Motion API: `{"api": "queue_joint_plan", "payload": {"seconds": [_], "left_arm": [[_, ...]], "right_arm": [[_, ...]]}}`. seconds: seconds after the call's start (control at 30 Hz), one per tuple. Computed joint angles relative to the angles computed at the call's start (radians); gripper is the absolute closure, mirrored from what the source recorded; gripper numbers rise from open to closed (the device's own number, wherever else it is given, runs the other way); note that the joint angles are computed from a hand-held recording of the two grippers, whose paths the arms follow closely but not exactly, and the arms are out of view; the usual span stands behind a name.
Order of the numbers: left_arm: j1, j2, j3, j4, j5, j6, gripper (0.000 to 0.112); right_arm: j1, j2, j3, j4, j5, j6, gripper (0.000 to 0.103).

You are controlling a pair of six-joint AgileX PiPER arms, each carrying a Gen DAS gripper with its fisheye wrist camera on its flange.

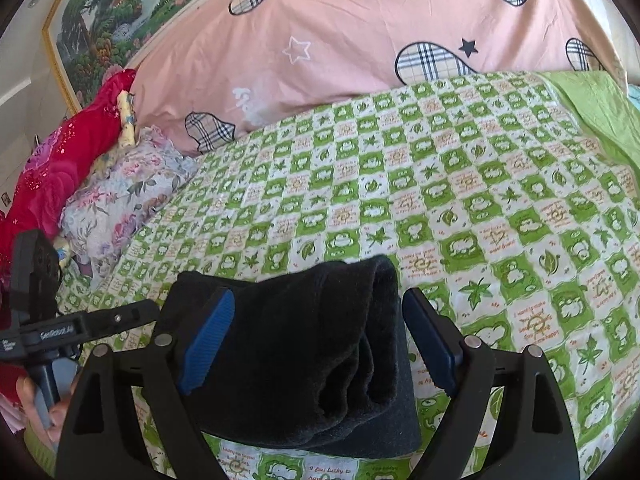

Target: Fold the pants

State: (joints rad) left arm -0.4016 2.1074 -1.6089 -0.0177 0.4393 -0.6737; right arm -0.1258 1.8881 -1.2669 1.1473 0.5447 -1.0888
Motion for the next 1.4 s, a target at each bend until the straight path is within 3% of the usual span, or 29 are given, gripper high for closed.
{"api": "queue_joint_plan", "payload": {"seconds": [0.37,0.73,0.97,1.1,1.23,1.4], "left_arm": [[-0.005,0.071,-0.084,0.099,0.048,-0.086,0.041],[0.012,0.126,-0.119,0.072,0.051,-0.065,0.042],[0.024,0.144,-0.110,0.039,0.024,-0.036,0.040],[0.034,0.114,-0.073,-0.014,0.008,-0.004,0.040],[0.028,0.082,-0.072,0.042,0.018,-0.051,0.042],[0.008,0.161,-0.253,0.167,0.155,-0.139,0.042]], "right_arm": [[0.011,0.053,-0.019,-0.162,-0.063,0.141,0.017],[-0.029,0.067,0.054,-0.067,-0.098,-0.001,0.017],[-0.041,0.078,0.053,-0.029,-0.074,-0.036,0.017],[-0.060,0.079,0.040,-0.009,-0.015,-0.016,0.017],[-0.050,0.047,0.016,0.024,-0.021,-0.030,0.017],[0.023,0.097,-0.122,-0.268,-0.081,0.253,0.017]]}}
